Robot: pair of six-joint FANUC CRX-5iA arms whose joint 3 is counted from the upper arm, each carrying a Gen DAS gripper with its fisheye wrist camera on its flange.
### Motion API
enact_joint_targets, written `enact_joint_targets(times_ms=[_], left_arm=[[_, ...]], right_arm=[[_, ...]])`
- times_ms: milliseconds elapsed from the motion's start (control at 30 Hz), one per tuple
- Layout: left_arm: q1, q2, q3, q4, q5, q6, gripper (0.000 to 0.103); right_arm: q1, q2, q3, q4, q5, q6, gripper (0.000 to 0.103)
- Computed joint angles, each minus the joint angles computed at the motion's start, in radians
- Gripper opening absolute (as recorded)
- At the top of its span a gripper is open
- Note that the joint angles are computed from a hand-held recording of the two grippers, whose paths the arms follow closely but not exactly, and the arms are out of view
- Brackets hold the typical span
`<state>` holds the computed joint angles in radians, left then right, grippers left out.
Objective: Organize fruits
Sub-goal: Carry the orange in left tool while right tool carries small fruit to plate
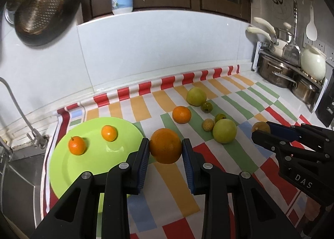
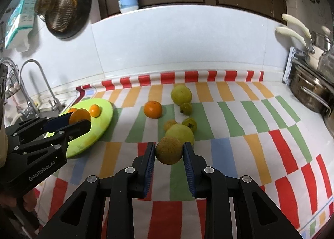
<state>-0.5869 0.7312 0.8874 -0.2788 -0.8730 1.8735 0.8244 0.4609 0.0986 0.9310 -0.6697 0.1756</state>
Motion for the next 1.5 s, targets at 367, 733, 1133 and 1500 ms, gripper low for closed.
enact_joint_targets(times_ms=[367, 733, 1133, 1500], left_arm=[[-0.021, -0.12, -0.14, -0.109, 0.029, 0.145, 0.031], [-0.025, -0.189, -0.207, -0.189, 0.019, 0.245, 0.032], [-0.003, -0.24, -0.261, -0.253, -0.003, 0.319, 0.031], [0.039, -0.222, -0.245, -0.271, -0.027, 0.368, 0.031]], right_arm=[[0.024, -0.033, -0.026, 0.039, 0.048, 0.002, 0.029], [0.035, -0.019, 0.009, 0.092, 0.105, 0.033, 0.029], [0.044, 0.06, 0.137, 0.044, 0.169, 0.158, 0.029], [0.049, 0.198, 0.379, -0.176, 0.151, 0.442, 0.029]])
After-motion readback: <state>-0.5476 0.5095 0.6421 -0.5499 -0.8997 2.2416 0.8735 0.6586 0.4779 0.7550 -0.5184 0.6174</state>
